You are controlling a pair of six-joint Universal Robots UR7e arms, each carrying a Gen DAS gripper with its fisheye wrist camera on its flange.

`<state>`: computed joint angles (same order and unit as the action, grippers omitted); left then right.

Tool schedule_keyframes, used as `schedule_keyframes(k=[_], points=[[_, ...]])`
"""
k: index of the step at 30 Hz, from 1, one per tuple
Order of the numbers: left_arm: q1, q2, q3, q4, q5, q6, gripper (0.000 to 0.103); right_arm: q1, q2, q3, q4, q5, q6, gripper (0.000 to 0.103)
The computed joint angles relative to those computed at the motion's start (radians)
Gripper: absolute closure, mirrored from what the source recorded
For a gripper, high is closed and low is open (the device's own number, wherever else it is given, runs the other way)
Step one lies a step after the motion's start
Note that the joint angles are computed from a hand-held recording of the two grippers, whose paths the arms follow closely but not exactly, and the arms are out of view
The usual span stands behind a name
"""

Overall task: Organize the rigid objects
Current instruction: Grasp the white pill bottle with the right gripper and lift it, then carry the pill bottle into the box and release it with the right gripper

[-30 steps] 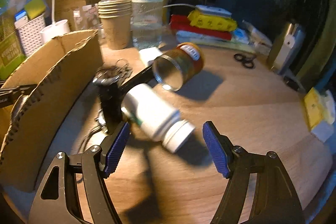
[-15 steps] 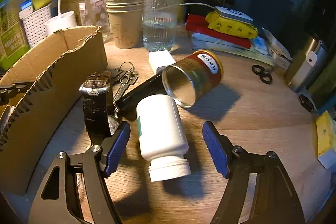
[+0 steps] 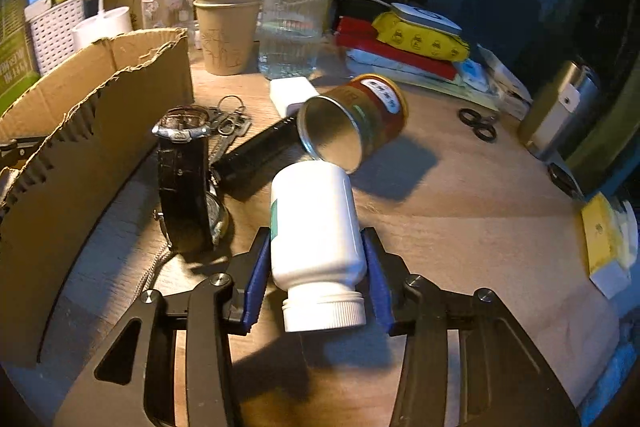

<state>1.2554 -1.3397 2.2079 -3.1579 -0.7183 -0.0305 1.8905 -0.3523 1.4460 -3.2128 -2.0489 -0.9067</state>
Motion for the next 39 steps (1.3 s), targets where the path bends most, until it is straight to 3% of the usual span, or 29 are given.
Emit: schedule_keyframes(k=[18, 28, 39], points=[[-0.001, 0.004, -0.002, -0.005, 0.0, 0.001, 0.09, 0.03, -0.073, 0.138, -0.162, -0.008, 0.071, 0.057], [-0.001, 0.005, -0.003, -0.005, -0.001, 0.001, 0.09, 0.078, -0.111, 0.212, -0.231, 0.048, 0.076, 0.057], [-0.001, 0.005, -0.002, -0.006, -0.002, 0.002, 0.09, 0.142, -0.127, 0.248, -0.224, 0.139, 0.083, 0.057]])
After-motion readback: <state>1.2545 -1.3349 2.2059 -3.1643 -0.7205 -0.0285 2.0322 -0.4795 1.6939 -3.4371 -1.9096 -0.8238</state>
